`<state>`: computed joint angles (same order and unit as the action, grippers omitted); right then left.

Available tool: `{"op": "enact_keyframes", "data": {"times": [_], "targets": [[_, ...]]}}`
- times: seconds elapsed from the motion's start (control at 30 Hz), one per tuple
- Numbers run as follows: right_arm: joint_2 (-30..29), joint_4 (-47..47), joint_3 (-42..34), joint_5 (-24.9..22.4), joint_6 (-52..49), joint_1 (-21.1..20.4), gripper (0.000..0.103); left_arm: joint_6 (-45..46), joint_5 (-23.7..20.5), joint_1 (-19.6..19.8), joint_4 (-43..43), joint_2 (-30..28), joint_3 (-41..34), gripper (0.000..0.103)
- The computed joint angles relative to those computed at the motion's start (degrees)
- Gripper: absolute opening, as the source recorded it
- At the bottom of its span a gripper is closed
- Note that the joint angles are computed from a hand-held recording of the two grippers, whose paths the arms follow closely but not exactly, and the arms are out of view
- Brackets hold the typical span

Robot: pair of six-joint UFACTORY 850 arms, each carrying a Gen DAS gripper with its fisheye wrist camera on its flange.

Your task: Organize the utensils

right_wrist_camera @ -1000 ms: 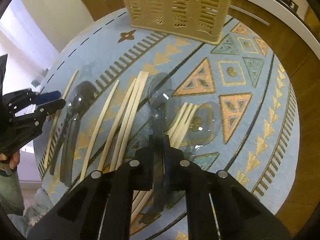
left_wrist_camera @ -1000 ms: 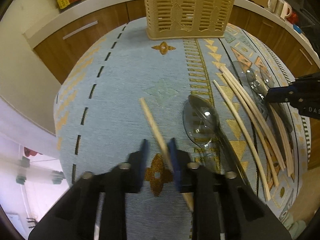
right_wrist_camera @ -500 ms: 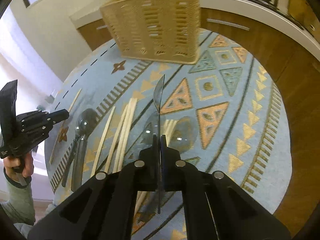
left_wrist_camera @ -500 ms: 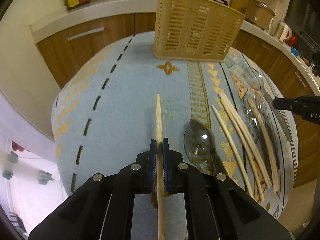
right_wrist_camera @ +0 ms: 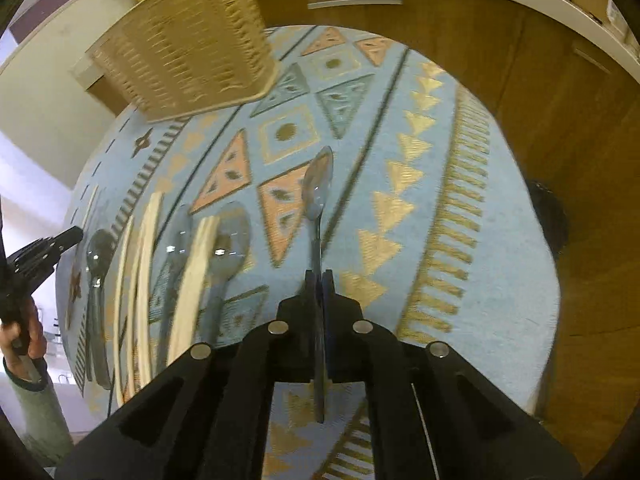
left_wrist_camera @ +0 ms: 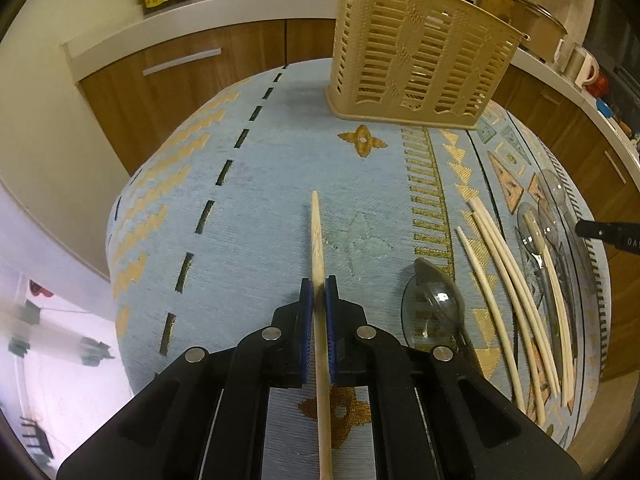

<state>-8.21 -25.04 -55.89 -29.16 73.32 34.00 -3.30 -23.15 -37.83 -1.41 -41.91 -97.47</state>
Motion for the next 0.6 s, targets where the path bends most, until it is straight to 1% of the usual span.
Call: {"op": "enact_keyframes", "data": {"times": [0.07,0.1,0.13,0.17,0.23,0.27,0.3,0.33,0.37,0.4,0.5,0.53,0.6], "targets": [[0.51,0.55,0.23,-0.47,-0.76,-0.27,0.014,0.64,-0.23,0.21,-0.8,-0.14,-0.26,0.005],[0.43,1.6,-0.03,-0.88,-2.32,-0.43,0.024,1.24,-0.43,0.35,-1.45,-0.25,-0.46,0.005],[0.02,1.87,-0.6,-1.52,-3.1,-0.36,0.026,2.0,-0.65,0.49,-2.2,-0.36,-0.64,0.005],[-0.72,1.86,-1.53,-2.72,-4.04,-0.33,0.026,2.64,-0.95,0.6,-2.72,-0.49,-0.89,0.006],[-2.05,4.48,-3.02,-3.57,-7.78,-1.0,0.026,2.42,-1.56,0.74,-2.21,-0.7,-1.35,0.007],[-2.73,5.36,-3.67,-3.74,-8.98,-1.41,0.026,2.58,-2.05,0.82,-2.27,-0.88,-1.72,0.011],[-3.65,6.23,-4.62,-4.73,-9.97,-1.76,0.026,4.34,-2.84,1.08,-3.85,-1.08,-2.15,0.018],[-4.41,6.85,-5.34,-5.58,-10.61,-2.05,0.026,6.6,-3.92,1.37,-5.96,-1.39,-2.73,0.023],[-5.24,7.55,-6.33,-6.65,-11.41,-2.34,0.026,8.18,-5.02,1.61,-7.26,-1.7,-3.3,0.032],[-5.57,8.01,-6.85,-7.33,-12.12,-2.47,0.026,8.84,-6.34,1.66,-7.2,-2.17,-4.14,0.036],[-7.86,10.06,-10.01,-11.36,-14.73,-2.72,0.026,7.25,-9.8,0.93,-2.52,-3.82,-7.15,0.036],[-8.74,10.05,-11.26,-13.34,-15.03,-2.54,0.021,6.08,-10.95,0.48,-0.24,-4.42,-8.24,0.036],[-9.51,10.1,-12.53,-15.04,-15.2,-2.02,0.01,1.98,-12.12,-0.81,6.53,-5.46,-9.88,0.036]]}}
